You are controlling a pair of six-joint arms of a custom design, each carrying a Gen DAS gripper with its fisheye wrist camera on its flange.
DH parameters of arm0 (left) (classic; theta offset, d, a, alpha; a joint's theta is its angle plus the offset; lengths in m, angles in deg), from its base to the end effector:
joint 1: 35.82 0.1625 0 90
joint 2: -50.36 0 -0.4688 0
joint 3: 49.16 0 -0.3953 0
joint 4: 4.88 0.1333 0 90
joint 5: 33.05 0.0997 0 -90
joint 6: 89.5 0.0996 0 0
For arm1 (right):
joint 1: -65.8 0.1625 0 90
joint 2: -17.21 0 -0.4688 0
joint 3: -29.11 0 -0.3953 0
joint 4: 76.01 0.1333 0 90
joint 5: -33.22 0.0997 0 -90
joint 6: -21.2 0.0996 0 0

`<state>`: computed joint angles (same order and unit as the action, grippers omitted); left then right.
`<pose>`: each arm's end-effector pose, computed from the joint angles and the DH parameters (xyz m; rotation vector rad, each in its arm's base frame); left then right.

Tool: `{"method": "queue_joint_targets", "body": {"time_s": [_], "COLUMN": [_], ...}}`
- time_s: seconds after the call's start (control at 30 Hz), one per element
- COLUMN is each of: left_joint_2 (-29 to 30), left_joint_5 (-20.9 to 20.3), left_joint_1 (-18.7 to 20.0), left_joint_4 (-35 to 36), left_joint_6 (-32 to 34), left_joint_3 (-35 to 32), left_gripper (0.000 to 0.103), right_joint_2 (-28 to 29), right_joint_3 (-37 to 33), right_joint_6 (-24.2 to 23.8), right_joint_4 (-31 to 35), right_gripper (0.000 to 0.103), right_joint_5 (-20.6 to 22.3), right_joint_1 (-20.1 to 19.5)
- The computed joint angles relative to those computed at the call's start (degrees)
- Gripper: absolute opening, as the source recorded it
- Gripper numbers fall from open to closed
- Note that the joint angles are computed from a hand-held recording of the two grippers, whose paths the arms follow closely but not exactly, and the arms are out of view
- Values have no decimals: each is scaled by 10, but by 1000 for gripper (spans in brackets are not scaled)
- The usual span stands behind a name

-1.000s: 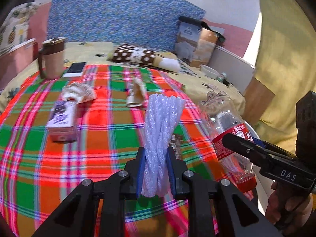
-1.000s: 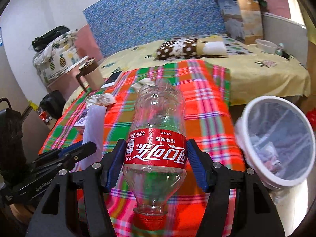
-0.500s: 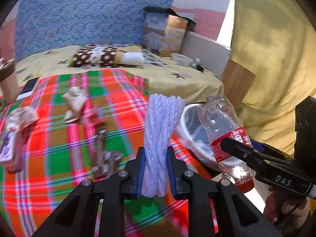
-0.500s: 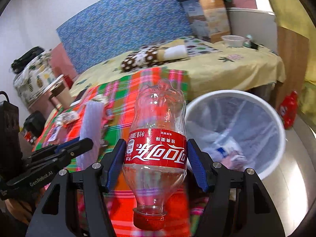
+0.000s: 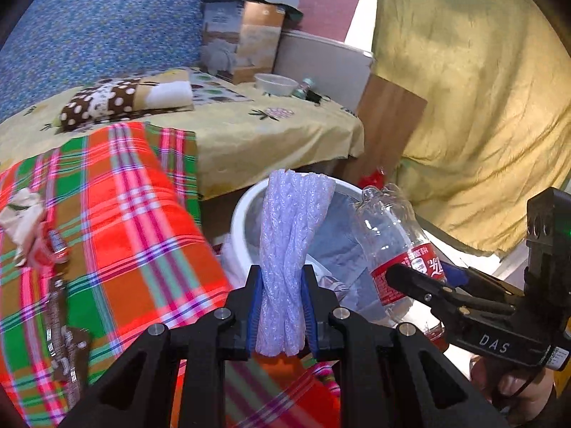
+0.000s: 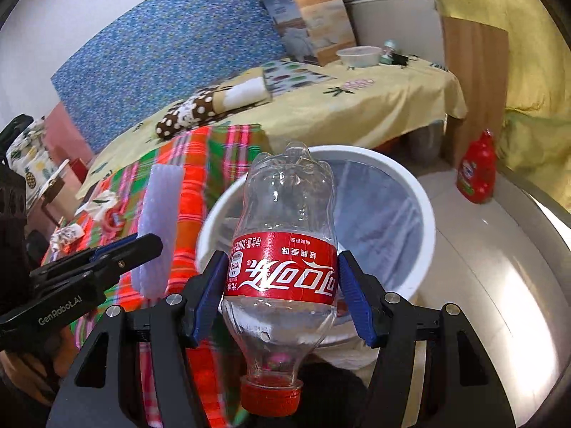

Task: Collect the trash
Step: 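Carry the foam net with the left tool while the right tool carries the bottle to the bin, then open both tools over the bin to drop the foam net and bottle, then move both tools back over the snack wrappers on the plaid cloth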

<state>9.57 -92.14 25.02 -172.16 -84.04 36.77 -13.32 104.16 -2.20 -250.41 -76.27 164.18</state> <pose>-0.2110 -0.7567 0.1692 0.5748 2.5388 -0.8789 0.2189 -0.7990 0.1154 0.5534 -2.5328 0.8726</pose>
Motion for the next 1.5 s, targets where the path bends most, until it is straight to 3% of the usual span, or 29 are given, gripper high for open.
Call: {"method": "queue_joint_targets", "body": {"time_s": [0.47, 0.6, 0.73, 1.2, 1.5], "left_joint_2": [60, 56, 54, 7, -33], "left_joint_5": [-22, -33, -37, -42, -11], "left_joint_1": [15, 18, 18, 12, 6], "left_joint_4": [77, 65, 55, 3, -44], "left_joint_6": [-9, -12, -11, -9, -15], "left_joint_3": [-95, -91, -91, -20, 45], "left_gripper": [23, 40, 42, 42, 42], "right_joint_2": [13, 11, 6, -3, -10], "right_joint_3": [-43, -43, -35, -11, 17], "right_joint_6": [12, 6, 0, -5, -24], "right_joint_4": [58, 53, 36, 9, -13], "right_gripper": [64, 64, 64, 64, 64], "right_joint_5": [-30, -25, -15, 10, 35], "right_joint_1": [-9, -11, -10, -4, 5]}}
